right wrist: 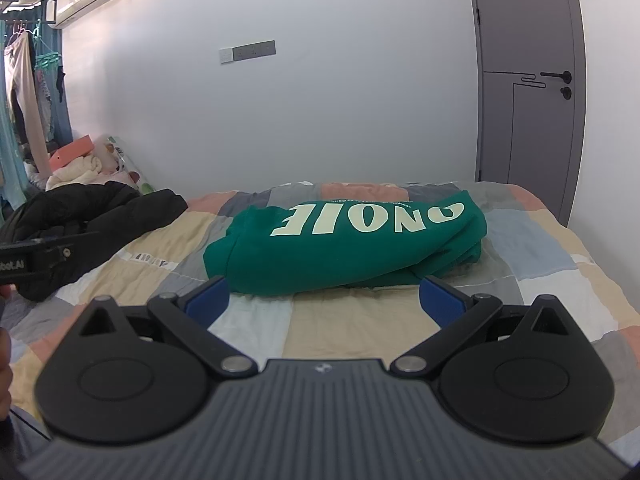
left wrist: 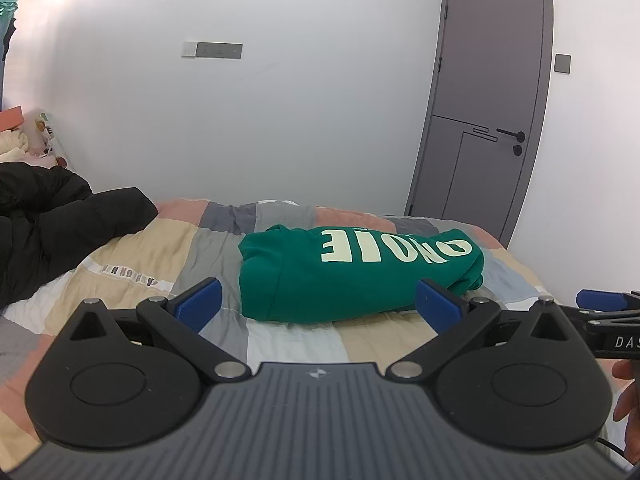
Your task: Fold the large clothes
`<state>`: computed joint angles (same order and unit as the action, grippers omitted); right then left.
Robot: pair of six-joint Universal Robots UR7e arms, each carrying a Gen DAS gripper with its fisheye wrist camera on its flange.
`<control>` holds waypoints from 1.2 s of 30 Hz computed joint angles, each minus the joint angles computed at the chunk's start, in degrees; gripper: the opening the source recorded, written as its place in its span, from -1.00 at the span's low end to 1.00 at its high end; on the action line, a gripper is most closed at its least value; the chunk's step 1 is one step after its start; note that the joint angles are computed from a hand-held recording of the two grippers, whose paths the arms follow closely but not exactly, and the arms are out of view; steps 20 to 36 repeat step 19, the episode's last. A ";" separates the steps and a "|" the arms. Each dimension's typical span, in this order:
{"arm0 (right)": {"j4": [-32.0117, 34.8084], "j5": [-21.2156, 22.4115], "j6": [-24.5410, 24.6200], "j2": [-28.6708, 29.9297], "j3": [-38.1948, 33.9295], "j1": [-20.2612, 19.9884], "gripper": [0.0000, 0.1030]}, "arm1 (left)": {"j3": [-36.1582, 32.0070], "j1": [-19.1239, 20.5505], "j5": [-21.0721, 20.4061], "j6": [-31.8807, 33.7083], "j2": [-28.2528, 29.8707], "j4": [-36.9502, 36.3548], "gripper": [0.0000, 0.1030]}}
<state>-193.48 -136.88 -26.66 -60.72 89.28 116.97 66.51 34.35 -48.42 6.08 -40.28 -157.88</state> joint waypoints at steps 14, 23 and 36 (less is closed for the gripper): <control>-0.88 -0.77 -0.35 0.10 0.13 0.28 1.00 | 0.27 -0.34 -0.18 0.14 -0.12 -0.25 1.00; -0.76 -0.86 -0.40 0.04 0.17 0.39 1.00 | 0.84 -0.51 -0.16 0.27 -0.48 -0.55 1.00; -0.76 -0.86 -0.40 0.04 0.17 0.39 1.00 | 0.84 -0.51 -0.16 0.27 -0.48 -0.55 1.00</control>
